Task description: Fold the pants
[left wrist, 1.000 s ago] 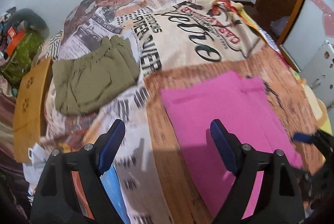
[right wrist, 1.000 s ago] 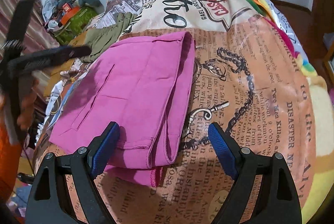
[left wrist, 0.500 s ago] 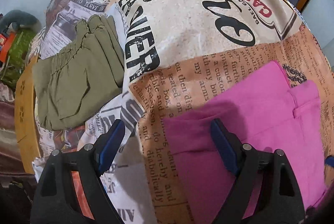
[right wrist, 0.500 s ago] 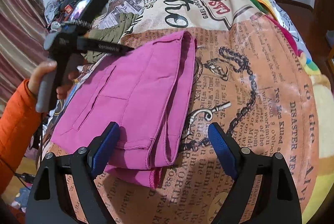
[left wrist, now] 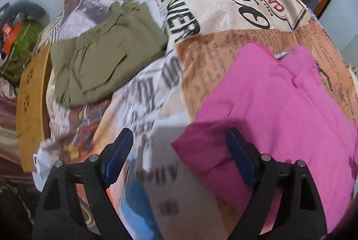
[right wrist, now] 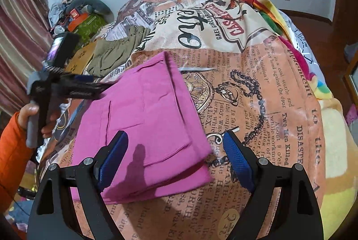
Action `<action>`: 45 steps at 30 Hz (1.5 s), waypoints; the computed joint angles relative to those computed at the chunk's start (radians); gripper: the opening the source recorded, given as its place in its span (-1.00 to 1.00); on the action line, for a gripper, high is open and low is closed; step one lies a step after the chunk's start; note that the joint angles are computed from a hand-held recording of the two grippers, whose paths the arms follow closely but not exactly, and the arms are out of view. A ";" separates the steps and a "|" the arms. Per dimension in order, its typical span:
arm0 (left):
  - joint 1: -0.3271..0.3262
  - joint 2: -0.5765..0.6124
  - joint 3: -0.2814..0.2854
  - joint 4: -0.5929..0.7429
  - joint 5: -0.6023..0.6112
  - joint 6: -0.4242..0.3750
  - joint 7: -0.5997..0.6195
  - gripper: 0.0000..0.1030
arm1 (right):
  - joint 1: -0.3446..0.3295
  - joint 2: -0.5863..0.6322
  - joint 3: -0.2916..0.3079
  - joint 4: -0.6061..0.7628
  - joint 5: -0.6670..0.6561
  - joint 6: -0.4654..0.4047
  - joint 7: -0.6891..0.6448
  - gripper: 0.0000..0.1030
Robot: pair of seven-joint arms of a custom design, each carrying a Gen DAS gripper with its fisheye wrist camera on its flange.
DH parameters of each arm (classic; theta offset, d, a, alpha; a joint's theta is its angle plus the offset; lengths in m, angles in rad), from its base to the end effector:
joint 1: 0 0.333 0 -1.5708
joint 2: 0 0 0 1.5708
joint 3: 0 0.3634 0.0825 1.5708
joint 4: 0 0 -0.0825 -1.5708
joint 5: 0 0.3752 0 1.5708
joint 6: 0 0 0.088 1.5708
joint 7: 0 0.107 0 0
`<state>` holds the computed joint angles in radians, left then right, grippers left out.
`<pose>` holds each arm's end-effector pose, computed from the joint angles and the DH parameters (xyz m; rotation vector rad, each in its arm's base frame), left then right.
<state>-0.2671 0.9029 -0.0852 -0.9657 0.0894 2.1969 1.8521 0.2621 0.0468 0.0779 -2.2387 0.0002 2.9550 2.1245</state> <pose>0.7968 -0.2566 0.3904 -1.3063 2.5705 -0.3326 0.5397 0.1903 0.4793 -1.5639 1.9427 -0.2838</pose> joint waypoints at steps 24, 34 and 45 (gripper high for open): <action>0.080 -0.430 -0.002 -0.760 -0.093 0.478 0.039 0.73 | 0.017 -0.045 -0.010 -0.014 -0.301 -0.018 0.271 0.63; 0.092 -0.423 -0.007 -0.776 -0.099 0.489 0.032 0.72 | 0.005 0.021 0.019 -0.011 -0.024 -0.035 0.025 0.24; 0.024 -0.428 0.083 -0.783 0.079 0.516 -0.065 0.71 | 0.018 0.006 0.016 -0.022 -0.023 -0.022 -0.032 -0.07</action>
